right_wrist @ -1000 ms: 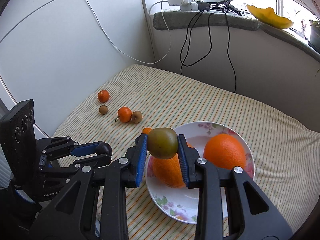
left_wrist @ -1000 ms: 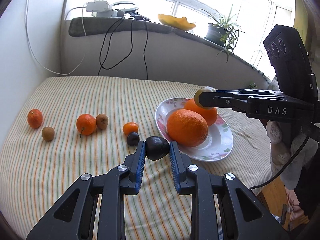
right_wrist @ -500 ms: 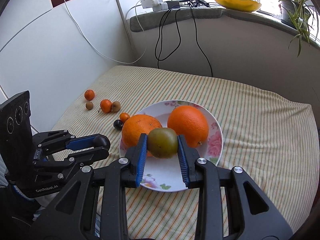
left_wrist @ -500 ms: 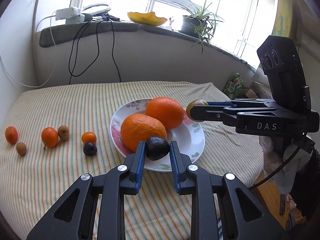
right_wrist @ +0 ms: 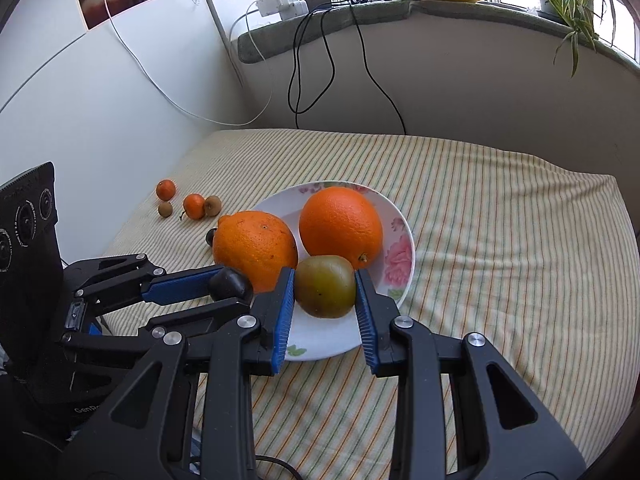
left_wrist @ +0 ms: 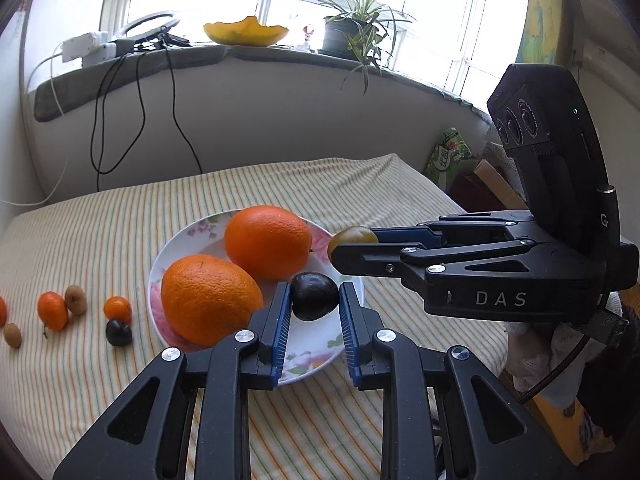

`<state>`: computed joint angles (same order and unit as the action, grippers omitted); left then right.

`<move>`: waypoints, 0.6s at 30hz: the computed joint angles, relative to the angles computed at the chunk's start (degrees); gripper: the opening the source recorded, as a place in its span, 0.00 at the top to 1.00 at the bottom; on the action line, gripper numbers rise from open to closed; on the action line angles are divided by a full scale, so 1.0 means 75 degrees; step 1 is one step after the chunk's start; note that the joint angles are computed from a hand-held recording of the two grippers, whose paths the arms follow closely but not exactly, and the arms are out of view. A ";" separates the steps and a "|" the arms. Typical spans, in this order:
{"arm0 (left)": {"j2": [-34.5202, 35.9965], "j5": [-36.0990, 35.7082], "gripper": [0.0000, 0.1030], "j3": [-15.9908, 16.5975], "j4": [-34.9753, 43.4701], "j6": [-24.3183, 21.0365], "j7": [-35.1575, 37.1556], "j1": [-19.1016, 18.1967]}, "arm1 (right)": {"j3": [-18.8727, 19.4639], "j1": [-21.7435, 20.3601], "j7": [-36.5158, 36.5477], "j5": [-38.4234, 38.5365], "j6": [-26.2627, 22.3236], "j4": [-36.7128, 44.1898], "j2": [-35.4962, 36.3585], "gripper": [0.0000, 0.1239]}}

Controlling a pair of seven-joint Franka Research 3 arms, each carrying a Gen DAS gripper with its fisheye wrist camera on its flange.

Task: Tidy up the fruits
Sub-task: 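Lift the plum with the left gripper while the right gripper carries the green fruit over the plate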

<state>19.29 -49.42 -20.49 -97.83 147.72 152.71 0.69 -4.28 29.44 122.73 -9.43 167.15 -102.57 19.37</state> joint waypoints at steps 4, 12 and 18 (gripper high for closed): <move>0.0089 0.0160 0.78 -0.0014 0.0063 0.0033 -0.0114 -0.0089 | 0.0081 -0.0124 -0.0118 0.0211 0.0101 -0.0107 -0.0010 0.75; 0.0120 0.0440 0.78 -0.0091 0.0012 0.0209 -0.0251 -0.0129 | 0.0197 -0.0263 -0.0406 0.0707 0.0270 -0.0213 0.0066 0.75; 0.0166 0.0623 0.78 -0.0129 0.0026 0.0401 -0.0363 -0.0142 | 0.0141 -0.0245 -0.0493 0.0901 0.0284 -0.0158 0.0134 0.75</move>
